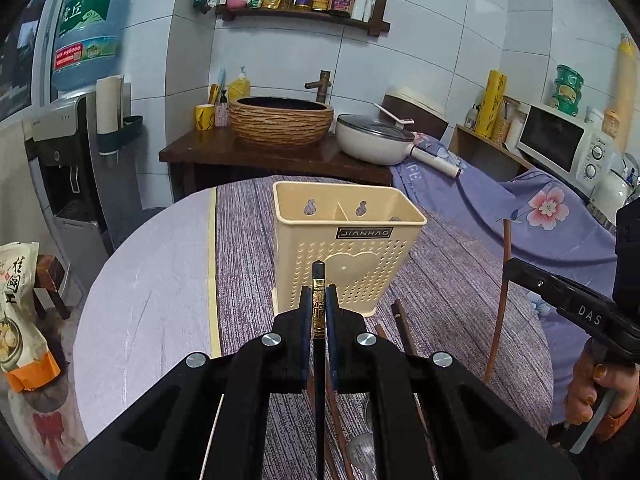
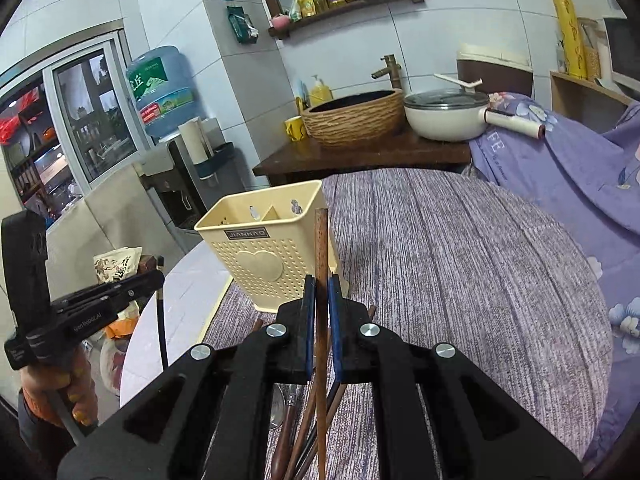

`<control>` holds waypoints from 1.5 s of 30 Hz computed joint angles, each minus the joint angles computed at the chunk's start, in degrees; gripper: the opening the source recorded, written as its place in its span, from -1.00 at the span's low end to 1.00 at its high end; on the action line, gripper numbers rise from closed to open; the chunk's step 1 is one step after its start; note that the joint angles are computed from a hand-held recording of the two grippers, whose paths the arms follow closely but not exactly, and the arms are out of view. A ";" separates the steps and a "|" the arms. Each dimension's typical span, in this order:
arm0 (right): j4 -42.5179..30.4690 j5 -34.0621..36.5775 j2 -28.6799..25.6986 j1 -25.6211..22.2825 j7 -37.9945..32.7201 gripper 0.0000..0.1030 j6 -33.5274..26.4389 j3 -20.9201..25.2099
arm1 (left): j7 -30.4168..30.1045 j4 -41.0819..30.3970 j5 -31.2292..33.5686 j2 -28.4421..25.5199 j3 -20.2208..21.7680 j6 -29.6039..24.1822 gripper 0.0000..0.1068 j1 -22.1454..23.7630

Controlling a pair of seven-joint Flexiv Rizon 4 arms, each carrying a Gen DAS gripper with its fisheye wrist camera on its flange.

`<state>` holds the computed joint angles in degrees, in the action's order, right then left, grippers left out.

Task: Organize utensils
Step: 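Lift both chopsticks and carry them over the cream utensil holder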

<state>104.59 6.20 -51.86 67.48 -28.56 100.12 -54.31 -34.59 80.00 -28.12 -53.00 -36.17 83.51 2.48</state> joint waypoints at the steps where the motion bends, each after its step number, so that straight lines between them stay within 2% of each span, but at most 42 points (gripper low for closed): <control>1: 0.48 -0.11 0.31 0.42 -0.40 -0.86 0.29 -0.46 | 0.47 0.83 0.00 0.42 -0.97 0.50 -0.87 0.80; 5: 1.41 -0.16 0.60 2.23 -2.04 -0.86 0.19 -2.29 | 1.27 2.32 0.64 0.89 -3.64 2.55 -0.87 2.82; 12: 1.97 -0.05 1.91 3.39 -4.69 -0.86 0.66 -3.00 | 0.25 3.28 1.81 1.60 -4.41 3.00 -0.87 4.19; 21: 1.16 -0.86 4.44 2.66 -8.42 -0.86 0.52 -1.97 | 0.49 2.13 0.39 2.49 -5.20 -0.02 -0.87 4.93; 31: -3.07 -4.03 7.73 -0.06 -10.65 -0.86 -1.14 -1.31 | 3.62 -2.20 -5.12 4.35 -4.57 -3.92 -0.87 2.93; 35: -6.41 -5.73 7.78 -1.14 -9.87 -0.86 -2.67 -3.16 | 3.17 -7.04 -8.33 4.68 -2.53 -6.71 -0.87 0.42; 39: -11.27 -7.67 6.78 -2.52 -7.11 -0.86 -4.78 -6.08 | 2.28 -14.68 -10.33 3.41 0.97 -6.49 -0.87 -4.18; 42: -15.00 -10.04 4.95 -3.36 -4.57 -0.86 -6.74 -8.99 | -0.62 -23.02 -10.15 0.62 5.30 -7.08 -0.87 -8.69; 45: -18.20 -12.26 2.92 -4.82 -1.57 -0.86 -8.37 -10.84 | -7.49 -33.87 -8.49 -4.07 11.67 -10.18 -0.87 -13.30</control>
<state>86.39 -6.06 -48.94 62.66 -30.13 91.76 -65.15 -42.08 46.13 -36.61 -57.07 -24.50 73.34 -10.82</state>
